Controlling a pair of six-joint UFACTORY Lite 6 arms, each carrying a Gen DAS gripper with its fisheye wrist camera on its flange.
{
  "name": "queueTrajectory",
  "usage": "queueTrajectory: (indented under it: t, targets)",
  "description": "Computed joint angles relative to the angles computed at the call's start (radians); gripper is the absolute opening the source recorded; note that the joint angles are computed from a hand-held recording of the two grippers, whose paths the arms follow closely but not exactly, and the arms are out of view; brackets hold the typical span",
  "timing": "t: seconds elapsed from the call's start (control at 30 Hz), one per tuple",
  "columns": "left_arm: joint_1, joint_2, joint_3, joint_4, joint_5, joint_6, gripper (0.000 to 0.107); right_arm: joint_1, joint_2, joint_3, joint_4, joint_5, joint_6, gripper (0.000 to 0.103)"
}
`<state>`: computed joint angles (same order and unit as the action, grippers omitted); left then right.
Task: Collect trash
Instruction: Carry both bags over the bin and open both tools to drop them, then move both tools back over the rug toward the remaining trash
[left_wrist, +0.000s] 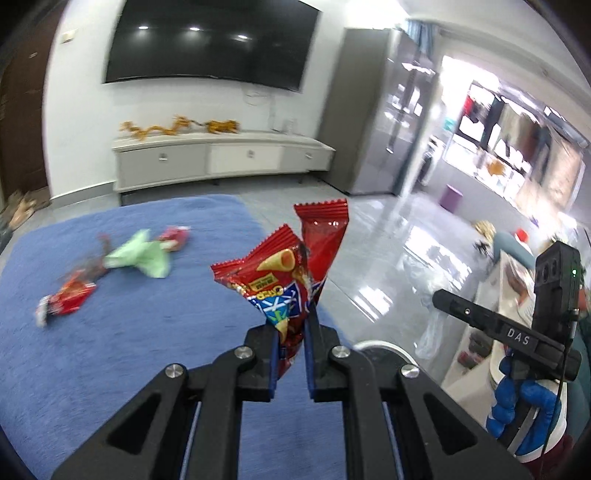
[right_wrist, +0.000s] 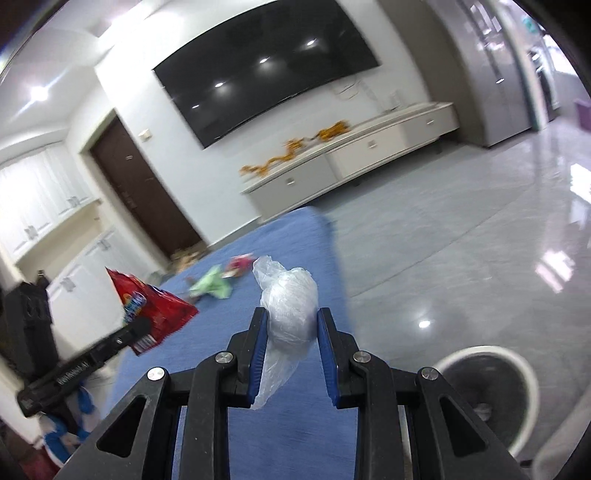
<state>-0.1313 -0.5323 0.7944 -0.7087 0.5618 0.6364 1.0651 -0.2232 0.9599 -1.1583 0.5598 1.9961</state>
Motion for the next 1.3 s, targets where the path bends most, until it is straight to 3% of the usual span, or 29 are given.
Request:
queueTrajectory:
  t: [0.13,0.27,0.57,0.8,1.03,1.07,1.13,1.2,1.3]
  targets:
    - [-0.28,0.157,0.067,0.167,-0.129,-0.238,0.01,0.032,-0.147,-0.154,0.045,0.165,0.001,0.025]
    - [-0.484,0.364,0.175,0.293,-0.211,-0.409,0.01,-0.003,-0.307,-0.327,0.112,0.222,0.007,0.025]
    - [-0.68,0.783,0.44,0.394,-0.245,-0.542,0.011,-0.245,-0.543,-0.642,0.286,0.077,-0.108,0.025]
    - [-0.737,0.975,0.611,0.498,-0.187,-0.663,0.011,-0.35,-0.601,-0.747,0.387,0.006,-0.215,0.027]
    - [-0.755,1.095,0.73,0.438,-0.137,-0.622,0.014,-0.469,-0.616,-0.804,0.484,-0.063,-0.352,0.031]
    - [-0.758,1.105,0.742,0.432,-0.13,-0.619,0.015,-0.49,-0.627,-0.814,0.508,-0.069,-0.387,0.037]
    - [-0.761,1.124,0.769,0.436,-0.119,-0.632,0.036,-0.511,-0.621,-0.813,0.524,-0.069,-0.418,0.043]
    - [-0.763,1.125,0.767,0.437,-0.126,-0.645,0.046,-0.521,-0.627,-0.811,0.541,-0.066,-0.445,0.044]
    - [-0.759,1.12,0.763,0.444,-0.124,-0.657,0.046,-0.505,-0.631,-0.807,0.539,-0.049,-0.433,0.045]
